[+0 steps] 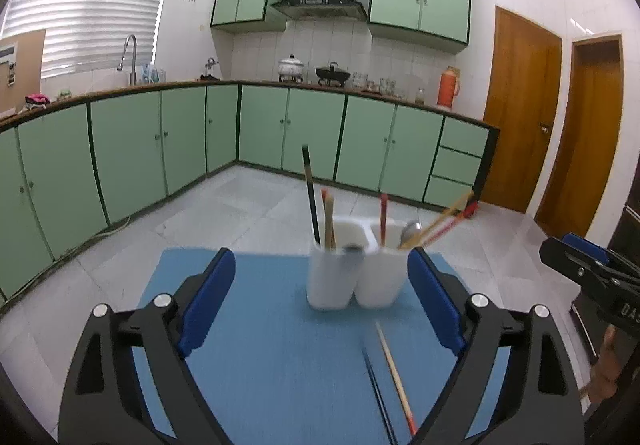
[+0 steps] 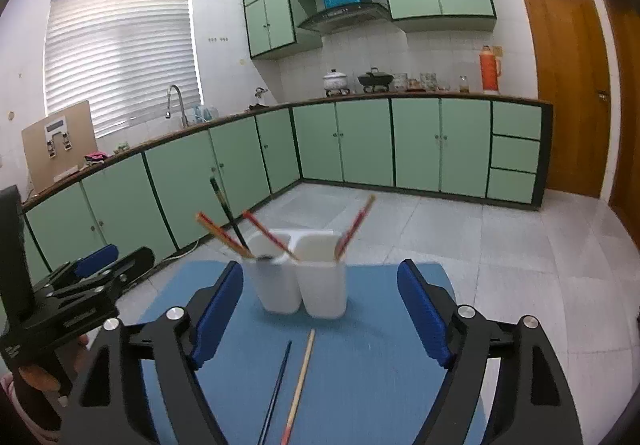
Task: Organize utensils
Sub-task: 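Withdraw both tools back over the remaining chopsticks, then close left tool on the black chopstick while right tool closes on the red-patterned chopstick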
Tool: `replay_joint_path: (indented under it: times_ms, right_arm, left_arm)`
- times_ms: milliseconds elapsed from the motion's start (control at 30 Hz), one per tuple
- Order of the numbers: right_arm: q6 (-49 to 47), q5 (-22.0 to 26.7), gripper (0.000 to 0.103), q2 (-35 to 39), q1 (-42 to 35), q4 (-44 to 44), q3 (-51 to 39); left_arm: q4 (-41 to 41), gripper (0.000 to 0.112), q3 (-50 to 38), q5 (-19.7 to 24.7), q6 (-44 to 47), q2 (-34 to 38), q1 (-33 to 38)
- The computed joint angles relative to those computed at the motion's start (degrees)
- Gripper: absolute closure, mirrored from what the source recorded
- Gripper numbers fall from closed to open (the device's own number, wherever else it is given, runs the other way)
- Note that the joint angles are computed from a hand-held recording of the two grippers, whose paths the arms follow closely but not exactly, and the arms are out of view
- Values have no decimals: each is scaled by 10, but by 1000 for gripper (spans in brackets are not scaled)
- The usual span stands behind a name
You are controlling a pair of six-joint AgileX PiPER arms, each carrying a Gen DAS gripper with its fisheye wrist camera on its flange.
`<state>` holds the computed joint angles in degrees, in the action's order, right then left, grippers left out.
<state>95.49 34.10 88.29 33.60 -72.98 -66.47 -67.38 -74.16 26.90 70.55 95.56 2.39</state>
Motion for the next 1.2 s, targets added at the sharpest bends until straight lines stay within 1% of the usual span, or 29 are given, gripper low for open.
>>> replay_joint_path:
  times_ms: [200,267,333,400,567,667,767,933,1000,1067,1133,1200]
  right_arm:
    - [65,36,21,-14,46,-12,56]
    - [90,44,17,-17,56,-21,74]
    - [125,57,14,-17,70,-29,95]
    - [149,64,14,-14,83,-28,113]
    - [161,85,14,6,113,-14,130]
    - [191,81,14,19,127,-14,145]
    - [233,70,14,36,139,-22,162]
    - [230,59,14,82,154,-3,150]
    - [224,54,16,103,161,3,141]
    - [214,52,25,119,165,9,135]
    - [203,47,31,130,169,17,128]
    - [205,40,35,138,172,17,125]
  left_arm:
    - [-25,23,82,3,65,-40,19]
    - [-25,22,102,9,74,-48,27]
    - [-25,20,123,8,83,-55,31]
    - [-18,19,136,7,85,-57,33]
    - [-20,19,179,-1,115,-61,38]
    - [-25,19,205,-8,140,-60,45]
    - [-48,19,237,-12,180,-65,54]
    - [-61,19,264,-24,214,-64,59]
    - [-57,19,270,-25,215,-62,61]
    - [-54,19,275,-26,216,-61,63]
    - [-54,19,279,-27,218,-62,64]
    - [-57,19,282,-28,221,-61,65]
